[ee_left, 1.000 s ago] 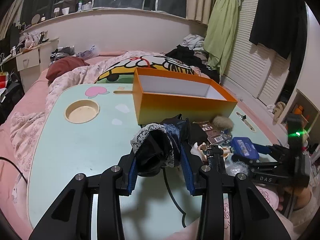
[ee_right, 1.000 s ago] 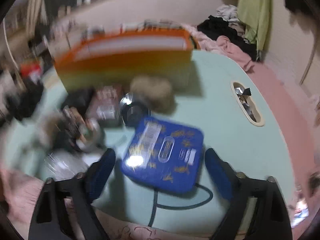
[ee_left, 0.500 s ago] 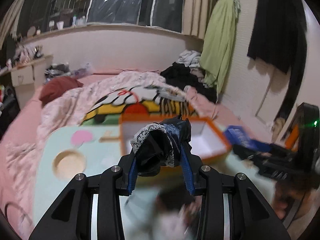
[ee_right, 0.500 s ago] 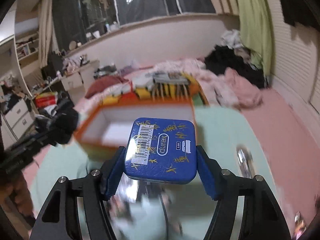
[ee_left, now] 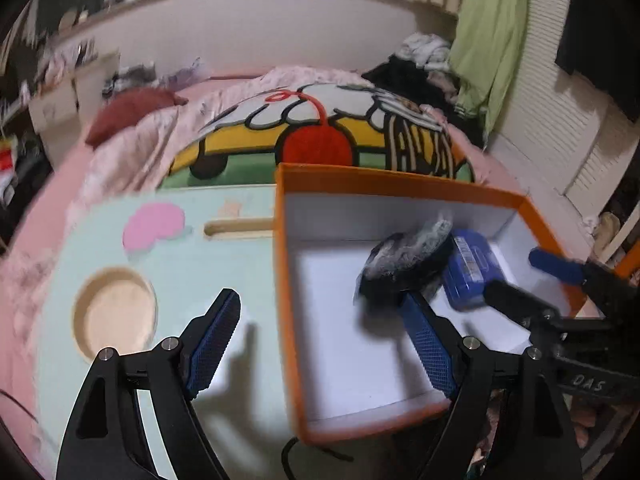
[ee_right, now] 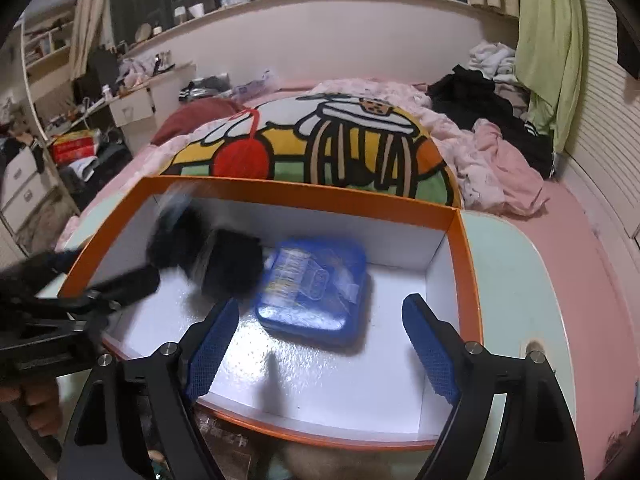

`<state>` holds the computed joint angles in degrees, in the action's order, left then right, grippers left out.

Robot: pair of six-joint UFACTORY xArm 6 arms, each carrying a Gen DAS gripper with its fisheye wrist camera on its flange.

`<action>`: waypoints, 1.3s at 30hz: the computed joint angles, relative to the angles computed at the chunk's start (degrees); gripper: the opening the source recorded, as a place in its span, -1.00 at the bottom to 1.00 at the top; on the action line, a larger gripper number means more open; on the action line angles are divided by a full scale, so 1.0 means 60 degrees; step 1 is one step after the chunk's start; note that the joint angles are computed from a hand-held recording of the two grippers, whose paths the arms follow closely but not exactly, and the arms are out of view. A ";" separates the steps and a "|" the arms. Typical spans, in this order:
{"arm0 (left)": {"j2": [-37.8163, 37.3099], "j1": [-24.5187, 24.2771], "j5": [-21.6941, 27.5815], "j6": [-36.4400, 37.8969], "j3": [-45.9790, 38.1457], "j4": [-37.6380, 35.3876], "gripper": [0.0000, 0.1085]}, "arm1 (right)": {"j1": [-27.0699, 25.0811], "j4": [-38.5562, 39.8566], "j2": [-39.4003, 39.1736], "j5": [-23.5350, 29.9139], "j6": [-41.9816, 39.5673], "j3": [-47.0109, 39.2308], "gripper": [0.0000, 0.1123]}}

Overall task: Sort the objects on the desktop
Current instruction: 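Lift the black bag into the orange box while the right gripper carries the blue tin there, then release both items into the box and withdraw both grippers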

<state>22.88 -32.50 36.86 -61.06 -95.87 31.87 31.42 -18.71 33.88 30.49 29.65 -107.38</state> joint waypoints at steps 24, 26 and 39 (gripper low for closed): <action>-0.3856 -0.1369 0.0151 -0.2038 0.4825 0.1760 0.52 | 0.0401 -0.3890 -0.4895 -0.1573 0.3928 0.6912 0.62; -0.3814 -0.1500 0.0589 -0.2566 0.5071 0.2275 0.53 | 0.0381 -0.3203 -0.4559 -0.1372 0.3428 0.6927 0.63; -0.3391 -0.2108 0.1228 -0.3803 0.4894 0.4315 0.84 | 0.0133 -0.2952 -0.4620 -0.1591 0.3688 0.7174 0.83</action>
<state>2.54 -45.15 44.23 -83.87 -66.51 57.76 32.22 -36.42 6.16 20.95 51.78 -64.34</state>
